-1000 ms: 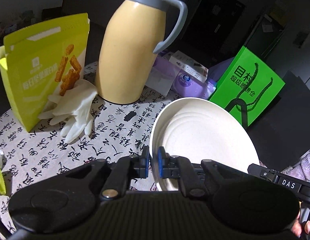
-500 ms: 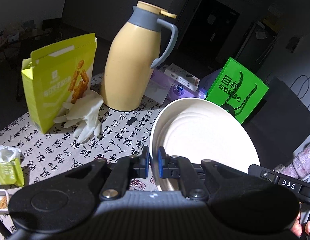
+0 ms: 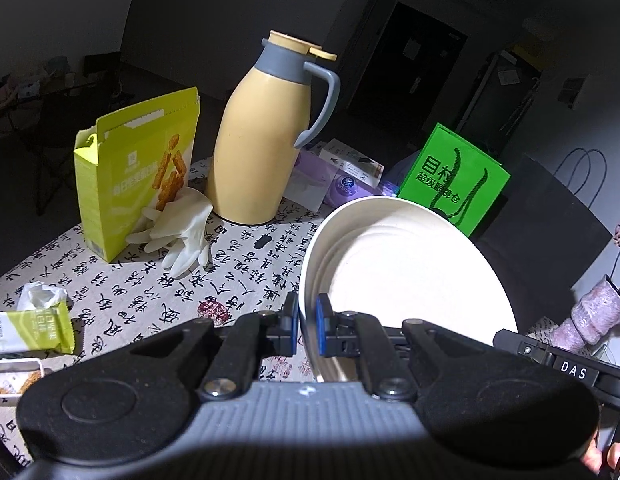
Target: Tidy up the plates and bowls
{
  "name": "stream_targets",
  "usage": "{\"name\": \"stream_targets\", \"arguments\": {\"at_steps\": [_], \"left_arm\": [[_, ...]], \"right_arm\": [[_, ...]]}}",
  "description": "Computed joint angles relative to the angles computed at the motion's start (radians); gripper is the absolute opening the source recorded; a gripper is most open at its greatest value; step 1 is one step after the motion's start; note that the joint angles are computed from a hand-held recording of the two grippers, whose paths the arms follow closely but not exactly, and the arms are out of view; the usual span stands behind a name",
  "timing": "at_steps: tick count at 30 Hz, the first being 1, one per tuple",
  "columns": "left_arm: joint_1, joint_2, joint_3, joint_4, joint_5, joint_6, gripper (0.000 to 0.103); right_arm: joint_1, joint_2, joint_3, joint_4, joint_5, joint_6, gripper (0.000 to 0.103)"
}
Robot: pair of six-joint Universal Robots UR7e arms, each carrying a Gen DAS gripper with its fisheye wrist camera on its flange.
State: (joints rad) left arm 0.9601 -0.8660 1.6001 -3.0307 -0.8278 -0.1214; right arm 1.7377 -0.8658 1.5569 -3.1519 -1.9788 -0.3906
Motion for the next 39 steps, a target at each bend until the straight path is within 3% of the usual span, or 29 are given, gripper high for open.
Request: {"name": "stream_targets", "arguments": {"at_steps": [23,34,39], "left_arm": [[-0.11,-0.148,0.264,-0.104,0.058,-0.031,0.009],[-0.175,-0.207,0.379,-0.113,0.06,-0.069,0.009],[-0.221,-0.244,0.442,-0.11,0.076,-0.074,0.009]], "right_arm": [[0.039,-0.164,0.291,-0.187,-0.012,0.008,0.006],[0.055,-0.254,0.444,-0.293,-0.047,0.02,0.006],[0.084,-0.293,0.505,-0.34,-0.101,0.036,0.006]]}}
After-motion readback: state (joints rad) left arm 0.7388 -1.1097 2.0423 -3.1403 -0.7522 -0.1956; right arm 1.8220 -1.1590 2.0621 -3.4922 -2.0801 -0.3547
